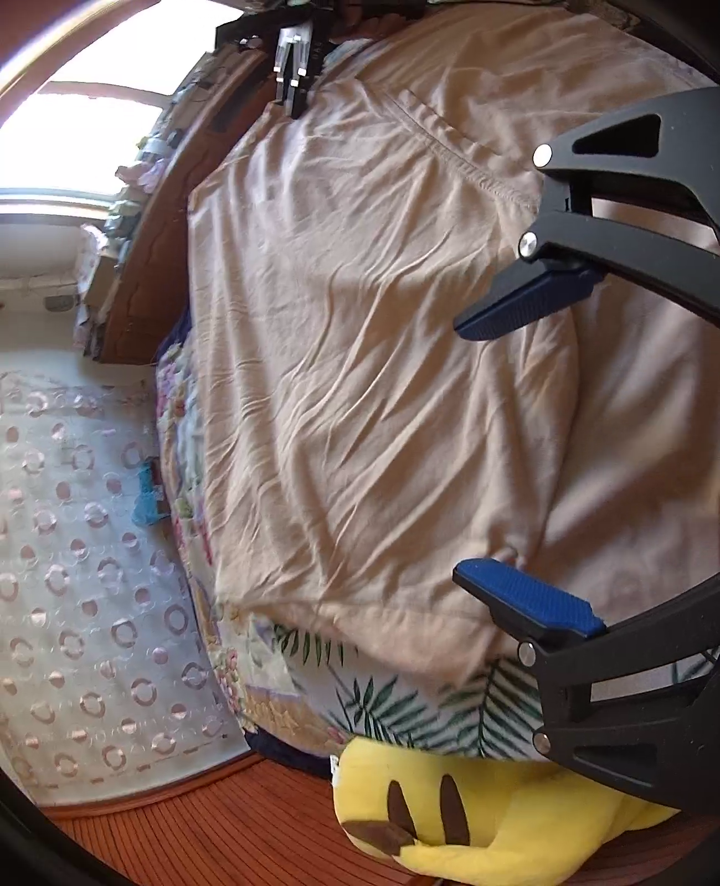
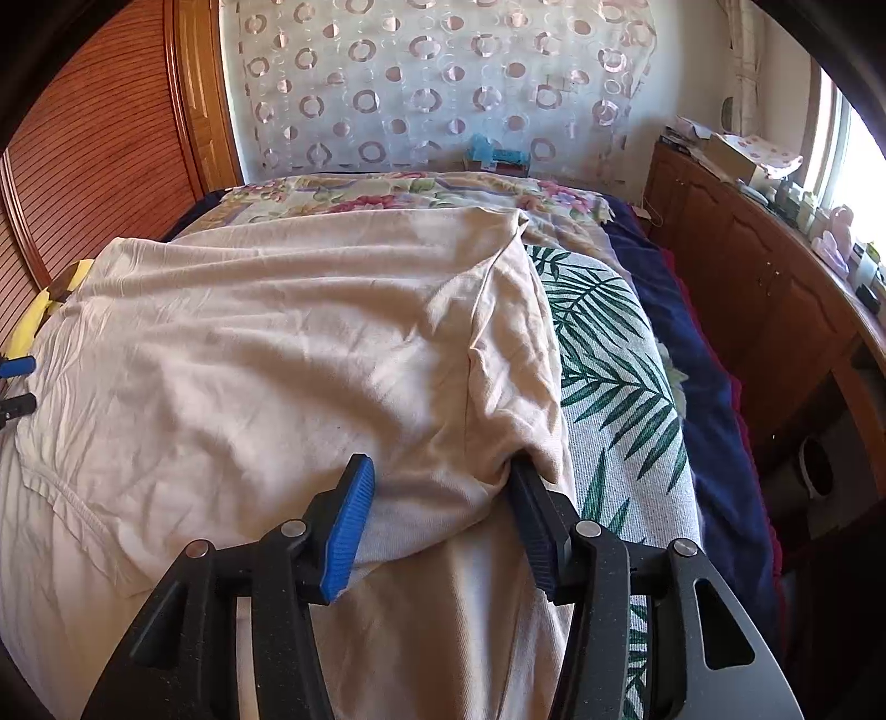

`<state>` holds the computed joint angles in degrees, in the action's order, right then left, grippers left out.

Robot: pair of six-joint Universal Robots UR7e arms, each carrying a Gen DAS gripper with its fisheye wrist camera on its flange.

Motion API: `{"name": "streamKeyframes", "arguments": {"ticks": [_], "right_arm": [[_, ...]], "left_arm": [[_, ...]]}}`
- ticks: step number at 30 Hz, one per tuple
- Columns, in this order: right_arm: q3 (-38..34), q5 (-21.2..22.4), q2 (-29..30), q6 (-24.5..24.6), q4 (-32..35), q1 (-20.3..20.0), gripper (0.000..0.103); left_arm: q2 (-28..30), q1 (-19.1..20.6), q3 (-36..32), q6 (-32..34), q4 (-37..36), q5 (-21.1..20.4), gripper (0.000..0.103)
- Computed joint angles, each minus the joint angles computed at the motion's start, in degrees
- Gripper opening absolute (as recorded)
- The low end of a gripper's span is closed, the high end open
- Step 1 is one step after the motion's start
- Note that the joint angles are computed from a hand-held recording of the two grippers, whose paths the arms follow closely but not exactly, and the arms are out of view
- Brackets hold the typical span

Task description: Fold small clothes

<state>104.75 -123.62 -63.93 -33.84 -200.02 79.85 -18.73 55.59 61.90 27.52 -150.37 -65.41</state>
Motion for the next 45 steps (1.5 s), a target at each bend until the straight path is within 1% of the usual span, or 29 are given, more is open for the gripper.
{"name": "streamKeyframes", "arguments": {"ticks": [1, 2, 3, 5, 6, 8, 9, 11, 13, 16, 21, 22, 23, 24, 25, 26, 28, 29, 31, 32, 34, 36, 38, 41, 44, 45], "right_arm": [[0.02, 0.06, 0.0, 0.1, 0.04, 0.02, 0.053], [-0.08, 0.02, -0.16, 0.13, 0.39, 0.07, 0.053], [-0.15, -0.01, -0.1, 0.1, 0.43, 0.1, 0.053], [-0.14, -0.04, -0.27, 0.11, 0.68, 0.16, 0.053], [-0.17, 0.02, -0.38, 0.11, 0.86, 0.14, 0.053], [-0.17, 0.03, -0.41, 0.11, 0.89, 0.14, 0.053], [-0.15, 0.02, -0.34, 0.14, 0.82, 0.17, 0.053], [-0.17, -0.02, -0.34, 0.07, 0.83, 0.16, 0.053], [-0.13, 0.1, -0.46, 0.06, 0.95, 0.09, 0.053], [-0.14, 0.1, -0.44, 0.02, 0.94, 0.09, 0.053], [-0.11, 0.16, -0.44, -0.02, 0.95, 0.07, 0.053], [-0.11, 0.21, -0.5, -0.02, 1.01, 0.04, 0.053], [-0.11, 0.25, -0.54, -0.03, 1.06, 0.01, 0.053], [-0.09, 0.21, -0.46, -0.02, 0.97, 0.05, 0.053], [-0.09, 0.25, -0.53, -0.04, 1.04, 0.01, 0.053], [-0.08, 0.28, -0.53, -0.02, 1.04, 0.01, 0.053], [-0.09, 0.29, -0.55, -0.05, 1.08, 0.0, 0.053], [-0.08, 0.32, -0.59, -0.08, 1.12, -0.04, 0.053], [-0.06, 0.34, -0.59, -0.08, 1.11, -0.04, 0.053], [-0.04, 0.36, -0.59, -0.06, 1.1, -0.03, 0.053], [-0.05, 0.37, -0.61, -0.09, 1.12, -0.04, 0.054], [-0.05, 0.38, -0.59, -0.09, 1.12, -0.05, 0.054], [-0.06, 0.44, -0.67, -0.11, 1.22, -0.09, 0.054], [-0.04, 0.49, -0.65, -0.13, 1.19, -0.11, 0.054], [-0.19, 0.83, -0.95, 0.07, 1.82, -0.23, 0.053], [-0.22, 0.61, -0.92, -0.21, 1.55, -0.11, 0.039]], "left_arm": [[-0.56, 0.17, 0.2, -0.77, -0.13, -0.34, 0.074], [-0.95, 0.31, 0.29, -1.25, -0.36, -0.23, 0.068], [-1.19, 0.37, 0.39, -1.29, -1.39, 0.73, 0.063], [-1.06, 0.68, -0.45, -2.2, -1.98, 2.47, 0.056], [-0.89, 1.03, -1.25, -3.39, -1.26, 2.72, 0.05], [-0.28, 1.73, -3.03, -5.19, 0.53, 2.87, 0.045], [0.32, 1.94, -3.98, -5.21, 0.78, 3.55, 0.045], [1.83, 2.06, -5.59, -4.32, -0.12, 6.19, 0.044], [2.85, 2.55, -7.46, -4.7, 1.45, 5.77, 0.044], [4.73, 2.98, -10.83, -5.58, 3.42, 6.87, 0.044], [5.38, 3.27, -12.8, -5.9, 4.6, 5.83, 0.044], [5.32, 3.24, -12.71, -5.4, 4.52, 5.67, 0.04], [5.18, 3.16, -12.38, -4.77, 4.3, 5.45, 0.02], [4.97, 2.9, -11.71, -3.77, 3.13, 5.83, 0.012], [4.66, 2.59, -10.54, -2.59, 0.77, 6.22, 0.011], [4.39, 2.41, -9.72, -1.36, -1.06, 6.08, 0.008], [3.79, 1.95, -8.2, 0.86, -3.35, 5.41, 0.007], [3.86, 1.86, -8.45, 0.84, -2.86, 5.35, 0.007], [4.37, 1.92, -9.65, 0.91, -1.47, 5.39, 0.007], [4.91, 1.94, -10.49, 0.83, -0.88, 6.2, 0.007], [5.75, 2.09, -12.21, -0.18, 1.22, 7.26, 0.007], [6.36, 2.51, -13.9, -1.81, 3.65, 7.08, 0.007], [6.78, 2.71, -14.86, -2.9, 5.22, 7.74, 0.007], [6.57, 2.8, -14.22, -2.22, 4.34, 7.12, 0.007], [6.21, 2.42, -13.27, -0.74, 3.09, 7.18, 0.004], [5.83, 2.24, -12.78, -0.46, 2.63, 6.67, 0.004]]}}
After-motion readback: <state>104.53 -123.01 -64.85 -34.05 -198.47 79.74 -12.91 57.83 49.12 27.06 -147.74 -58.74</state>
